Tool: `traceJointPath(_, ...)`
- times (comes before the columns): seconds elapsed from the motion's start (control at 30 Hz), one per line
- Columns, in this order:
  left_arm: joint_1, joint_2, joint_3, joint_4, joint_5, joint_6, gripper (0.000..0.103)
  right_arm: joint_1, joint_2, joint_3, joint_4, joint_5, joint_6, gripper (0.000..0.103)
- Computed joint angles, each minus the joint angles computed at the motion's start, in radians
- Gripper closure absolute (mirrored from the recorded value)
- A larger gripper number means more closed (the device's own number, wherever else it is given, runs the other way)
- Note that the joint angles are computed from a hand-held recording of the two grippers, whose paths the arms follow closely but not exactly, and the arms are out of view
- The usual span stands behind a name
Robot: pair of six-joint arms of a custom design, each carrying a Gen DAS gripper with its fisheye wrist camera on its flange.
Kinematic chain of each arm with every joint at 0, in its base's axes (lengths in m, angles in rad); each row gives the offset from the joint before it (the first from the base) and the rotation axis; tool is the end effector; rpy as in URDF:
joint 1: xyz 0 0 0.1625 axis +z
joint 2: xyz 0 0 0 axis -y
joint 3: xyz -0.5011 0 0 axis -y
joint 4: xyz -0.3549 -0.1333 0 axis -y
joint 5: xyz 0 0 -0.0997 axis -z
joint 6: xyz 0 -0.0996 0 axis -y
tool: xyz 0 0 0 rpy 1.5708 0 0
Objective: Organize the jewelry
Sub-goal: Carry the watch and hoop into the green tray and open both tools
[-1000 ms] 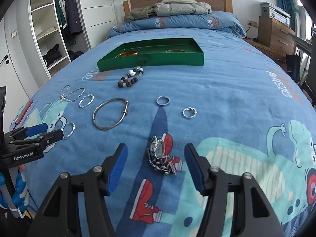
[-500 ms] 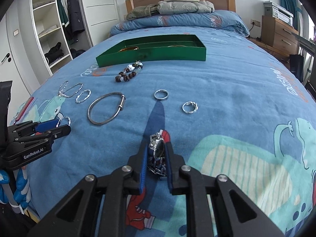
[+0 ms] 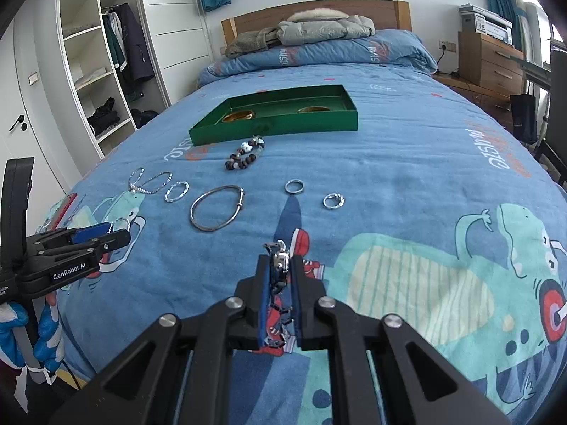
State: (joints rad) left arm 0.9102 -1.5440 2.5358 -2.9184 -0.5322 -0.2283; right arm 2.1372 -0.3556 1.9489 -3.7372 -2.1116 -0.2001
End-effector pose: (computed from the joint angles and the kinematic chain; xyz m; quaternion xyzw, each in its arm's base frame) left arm -0.0225 -0.3861 0.3537 0.0975 0.8534 -0.3487 0.3749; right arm 0.3868 -0.4554 -0.0355 0.2756 -0.8855 0.3145 0.2023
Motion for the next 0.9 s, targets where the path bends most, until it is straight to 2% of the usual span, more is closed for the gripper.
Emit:
traceJointPath(0.2, -0.013, -0.030, -0.043, 0.003, -0.022, 0.046, 0.064, 0.026, -0.029, -0.001, -0.022, -0.016, -0.015, 0.093)
traceJointPath(0.3, 0.012, -0.004, -0.104, -0.037, -0.054, 0.111, 0.064, 0.030, -0.047, -0.037, -0.009, -0.018, -0.040, 0.093)
traceJointPath(0.43, 0.060, 0.065, -0.225, -0.110, -0.105, 0.224, 0.064, 0.026, -0.055, -0.152, 0.058, -0.019, -0.102, 0.093)
traceJointPath(0.63, 0.156, 0.224, -0.498, -0.153, -0.172, 0.385, 0.064, -0.005, -0.011, -0.442, 0.246, 0.017, -0.178, 0.093)
traceJointPath(0.73, 0.205, 0.314, -0.659, -0.104, -0.203, 0.397, 0.064, -0.028, 0.046, -0.632, 0.385, 0.041, -0.189, 0.093)
traceJointPath(0.9, 0.269, 0.469, -0.900, -0.009, -0.209, 0.417, 0.064, -0.071, 0.192, -1.009, 0.653, 0.065, -0.171, 0.093)
